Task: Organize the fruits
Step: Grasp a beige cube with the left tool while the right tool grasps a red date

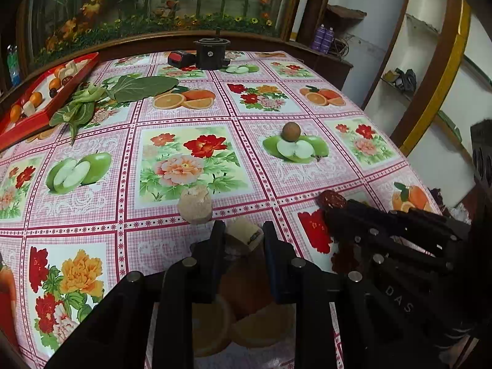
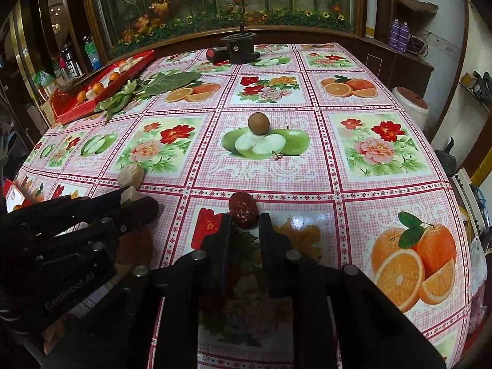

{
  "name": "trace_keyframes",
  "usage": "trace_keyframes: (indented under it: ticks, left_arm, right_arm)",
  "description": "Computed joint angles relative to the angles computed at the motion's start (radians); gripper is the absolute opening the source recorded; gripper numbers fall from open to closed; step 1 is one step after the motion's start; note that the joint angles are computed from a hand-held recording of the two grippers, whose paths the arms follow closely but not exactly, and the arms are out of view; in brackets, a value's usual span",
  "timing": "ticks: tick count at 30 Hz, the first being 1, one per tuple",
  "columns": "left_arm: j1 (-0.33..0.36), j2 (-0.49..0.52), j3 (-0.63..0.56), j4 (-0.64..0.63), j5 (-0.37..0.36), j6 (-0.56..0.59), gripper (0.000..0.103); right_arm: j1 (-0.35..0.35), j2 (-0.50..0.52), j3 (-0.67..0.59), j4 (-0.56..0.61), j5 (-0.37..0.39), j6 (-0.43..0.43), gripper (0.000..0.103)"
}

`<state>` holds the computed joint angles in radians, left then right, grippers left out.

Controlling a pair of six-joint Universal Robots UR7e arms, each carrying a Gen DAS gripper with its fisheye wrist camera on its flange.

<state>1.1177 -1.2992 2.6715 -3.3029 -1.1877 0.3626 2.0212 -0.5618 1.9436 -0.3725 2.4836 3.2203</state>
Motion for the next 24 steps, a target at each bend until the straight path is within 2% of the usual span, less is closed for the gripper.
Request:
trace_keyframes:
  ticks: [10,14,24]
  left_arm:
    - [-0.025,-0.198,0.064,0.145,0.046,-0.046,0.024]
    - [-0.043,-0.284,0.095,0.207,0.054,-0.070,0.024]
    - [-0.073,-0.581,0.155,0.422,0.053,-0.104,0.024]
  right_arm:
    - [0.013,0.015,-0.020,0.031,0.008,0.002,0.019]
    - [0.052,0.040,-0.043,0.076,0.026,0.017,0.019]
    - [0.191,0.078,-0.044,0.179,0.080,0.194,0.019]
